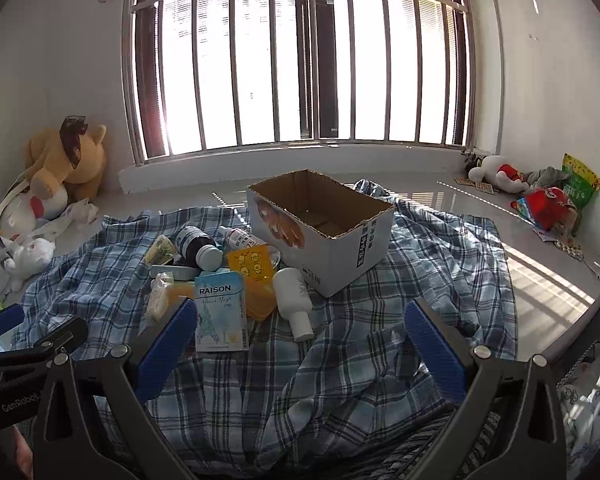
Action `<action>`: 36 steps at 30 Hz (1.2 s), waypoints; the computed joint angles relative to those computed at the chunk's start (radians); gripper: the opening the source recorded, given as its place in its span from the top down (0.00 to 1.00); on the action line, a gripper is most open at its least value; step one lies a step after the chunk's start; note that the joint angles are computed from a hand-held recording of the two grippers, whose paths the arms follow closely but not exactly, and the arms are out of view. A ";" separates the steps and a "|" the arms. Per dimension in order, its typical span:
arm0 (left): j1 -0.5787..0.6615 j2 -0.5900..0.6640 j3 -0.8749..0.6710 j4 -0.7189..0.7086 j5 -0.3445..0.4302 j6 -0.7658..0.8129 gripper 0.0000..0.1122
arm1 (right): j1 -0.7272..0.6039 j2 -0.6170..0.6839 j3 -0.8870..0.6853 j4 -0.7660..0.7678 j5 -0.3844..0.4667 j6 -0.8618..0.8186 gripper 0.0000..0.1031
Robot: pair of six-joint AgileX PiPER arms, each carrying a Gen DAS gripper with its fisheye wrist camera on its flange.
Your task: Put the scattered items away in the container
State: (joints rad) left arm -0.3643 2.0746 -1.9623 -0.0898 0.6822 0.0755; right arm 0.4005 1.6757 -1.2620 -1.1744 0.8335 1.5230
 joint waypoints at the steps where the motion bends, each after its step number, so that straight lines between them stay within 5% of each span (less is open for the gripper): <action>1: 0.013 0.031 -0.031 -0.081 0.019 0.057 0.08 | 0.002 0.007 0.006 -0.036 0.019 0.013 0.00; 3: 0.033 0.090 -0.088 -0.184 0.054 0.109 0.08 | 0.003 0.017 0.023 -0.097 0.047 0.042 0.00; 5: 0.031 0.102 -0.070 -0.162 0.004 0.048 0.08 | -0.009 0.011 0.058 -0.155 0.032 0.090 0.00; 11: 0.045 -0.001 0.210 -0.327 -0.386 0.209 0.08 | -0.093 -0.009 0.142 -0.250 -0.131 0.293 0.00; 17: 0.083 0.100 0.004 -0.308 -0.149 0.176 0.08 | -0.084 0.034 0.165 -0.368 -0.113 0.453 0.00; 21: 0.092 0.179 -0.131 -0.250 0.007 0.074 0.08 | -0.093 0.040 0.154 -0.385 -0.222 0.442 0.00; 26: 0.098 0.121 -0.009 -0.302 -0.117 0.153 0.08 | -0.011 0.069 0.163 -0.530 -0.054 0.507 0.00; 30: 0.082 0.082 0.052 -0.227 -0.189 0.124 0.08 | -0.024 0.076 0.135 -0.490 -0.135 0.444 0.00; 36: 0.091 0.077 0.063 -0.248 -0.202 0.162 0.08 | -0.008 0.113 0.119 -0.501 -0.114 0.448 0.00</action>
State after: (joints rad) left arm -0.2736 2.1516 -1.8998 -0.3374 0.4799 0.2373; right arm 0.3921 1.7884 -1.1428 -1.6758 0.7199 1.9710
